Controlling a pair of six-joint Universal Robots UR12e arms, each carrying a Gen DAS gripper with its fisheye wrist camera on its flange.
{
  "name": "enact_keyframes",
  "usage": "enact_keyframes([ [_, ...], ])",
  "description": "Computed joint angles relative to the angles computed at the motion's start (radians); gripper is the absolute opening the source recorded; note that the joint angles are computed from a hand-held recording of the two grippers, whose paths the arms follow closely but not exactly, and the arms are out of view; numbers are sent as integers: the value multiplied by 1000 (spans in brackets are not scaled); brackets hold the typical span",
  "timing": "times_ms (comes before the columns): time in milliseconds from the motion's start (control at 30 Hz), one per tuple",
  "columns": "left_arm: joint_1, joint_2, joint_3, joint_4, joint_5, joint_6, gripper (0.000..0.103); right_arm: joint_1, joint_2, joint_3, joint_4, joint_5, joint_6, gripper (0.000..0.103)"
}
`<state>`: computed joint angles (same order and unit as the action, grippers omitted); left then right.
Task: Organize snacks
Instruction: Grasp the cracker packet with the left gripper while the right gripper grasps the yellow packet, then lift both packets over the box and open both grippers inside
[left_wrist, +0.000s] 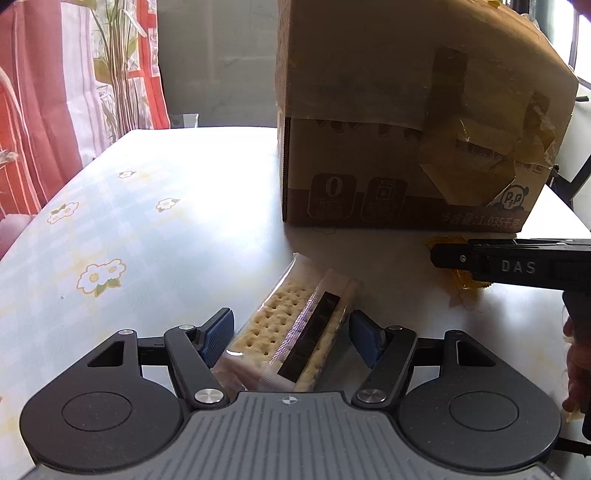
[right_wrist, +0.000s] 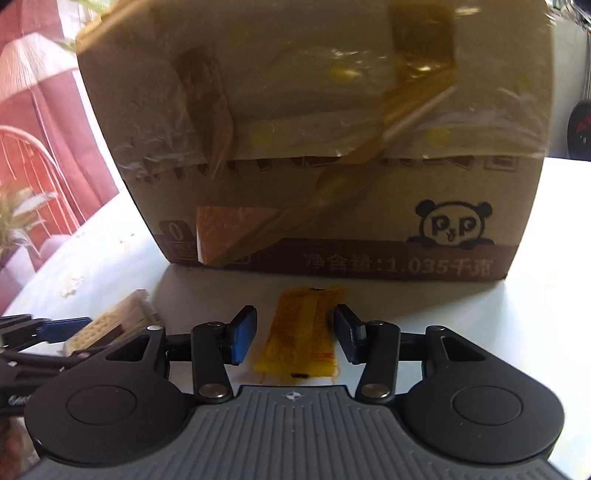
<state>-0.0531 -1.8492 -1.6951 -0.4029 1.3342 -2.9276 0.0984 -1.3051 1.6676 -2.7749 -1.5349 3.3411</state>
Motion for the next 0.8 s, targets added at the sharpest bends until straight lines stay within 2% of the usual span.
enact_keyframes([
  [100, 4, 1, -6, 8, -16, 3, 71, 21, 11, -10, 6, -53, -93, 52],
  [167, 6, -1, -7, 13, -23, 2, 71, 26, 10, 3, -21, -63, -121, 52],
  [233, 6, -3, -7, 20, -24, -1, 67, 24, 5, 14, -30, -54, -119, 52],
  [267, 6, -3, -9, 27, -23, 3, 58, 25, 0, 19, -31, -53, -116, 51],
  [333, 12, -2, -10, 25, -44, 2, 54, 19, -12, 38, -46, -41, -113, 45],
  [467, 17, 3, -18, 39, -59, -10, 52, -11, -41, 83, -87, 49, -51, 39],
  [633, 25, 9, -21, 64, -99, -30, 50, -29, -74, 138, -171, 99, 6, 38],
  [800, 27, 12, -20, 99, -121, -49, 50, -39, -105, 166, -233, 119, -1, 38],
])
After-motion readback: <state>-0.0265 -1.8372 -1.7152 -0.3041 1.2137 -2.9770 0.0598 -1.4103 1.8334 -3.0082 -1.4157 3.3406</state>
